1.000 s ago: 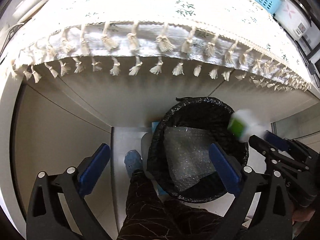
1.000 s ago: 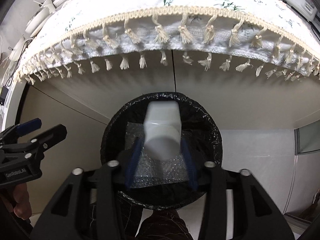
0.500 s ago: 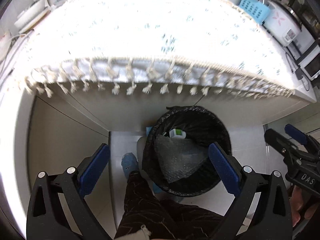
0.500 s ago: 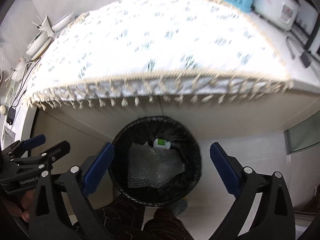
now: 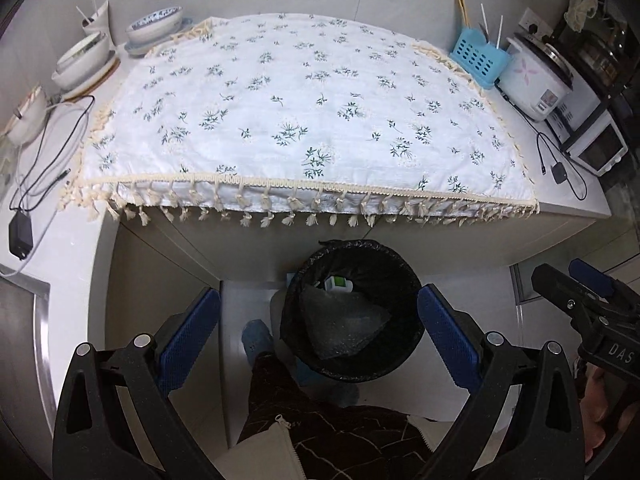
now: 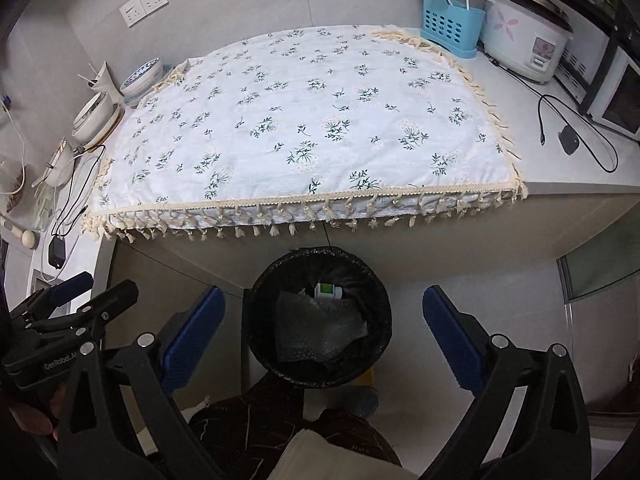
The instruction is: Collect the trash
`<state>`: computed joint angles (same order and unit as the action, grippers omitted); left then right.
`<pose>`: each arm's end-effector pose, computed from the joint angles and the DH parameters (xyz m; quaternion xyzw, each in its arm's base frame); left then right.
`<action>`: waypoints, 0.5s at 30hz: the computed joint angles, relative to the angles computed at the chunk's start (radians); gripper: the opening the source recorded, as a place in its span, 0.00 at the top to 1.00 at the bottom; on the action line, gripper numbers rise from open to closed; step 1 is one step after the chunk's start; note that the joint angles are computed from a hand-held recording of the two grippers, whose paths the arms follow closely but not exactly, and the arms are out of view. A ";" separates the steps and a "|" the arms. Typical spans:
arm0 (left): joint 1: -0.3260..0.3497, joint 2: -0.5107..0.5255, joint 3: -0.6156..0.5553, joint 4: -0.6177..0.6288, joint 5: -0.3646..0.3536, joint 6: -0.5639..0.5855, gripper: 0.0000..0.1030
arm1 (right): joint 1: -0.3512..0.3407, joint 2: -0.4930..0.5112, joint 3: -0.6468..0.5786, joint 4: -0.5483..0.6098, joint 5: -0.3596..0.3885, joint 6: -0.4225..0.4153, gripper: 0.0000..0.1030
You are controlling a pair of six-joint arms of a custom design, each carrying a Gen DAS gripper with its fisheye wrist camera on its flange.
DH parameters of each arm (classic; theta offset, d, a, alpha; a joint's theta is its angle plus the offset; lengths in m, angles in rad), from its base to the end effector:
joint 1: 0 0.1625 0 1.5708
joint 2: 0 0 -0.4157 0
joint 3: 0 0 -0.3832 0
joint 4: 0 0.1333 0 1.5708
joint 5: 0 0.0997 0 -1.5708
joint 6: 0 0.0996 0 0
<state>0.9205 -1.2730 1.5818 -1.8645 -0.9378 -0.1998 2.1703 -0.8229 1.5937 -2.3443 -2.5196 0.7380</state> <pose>-0.2015 -0.5824 0.3616 0.2145 0.9258 -0.1218 0.2865 0.4142 -0.5133 0.1425 -0.0622 -0.8874 0.2842 0.3577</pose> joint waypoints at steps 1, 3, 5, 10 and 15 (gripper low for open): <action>-0.001 -0.001 0.001 0.004 -0.002 -0.003 0.06 | 0.002 -0.001 0.004 -0.011 0.004 -0.007 0.08; -0.003 -0.003 0.006 0.007 0.001 -0.002 0.06 | 0.004 0.001 0.001 0.013 0.003 0.006 0.08; -0.005 -0.002 0.008 0.011 0.002 -0.004 0.06 | 0.005 0.002 0.000 0.024 0.005 0.011 0.08; -0.008 -0.002 0.016 0.012 0.007 -0.005 0.06 | 0.009 0.006 -0.006 0.061 -0.013 0.030 0.08; -0.012 -0.004 0.021 0.005 0.010 0.004 0.06 | 0.010 0.005 -0.009 0.086 -0.018 0.044 0.08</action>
<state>0.9085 -1.2772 1.6024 -1.8592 -0.9274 -0.1957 2.1800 -0.8181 1.5850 -2.2585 -2.5371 0.7820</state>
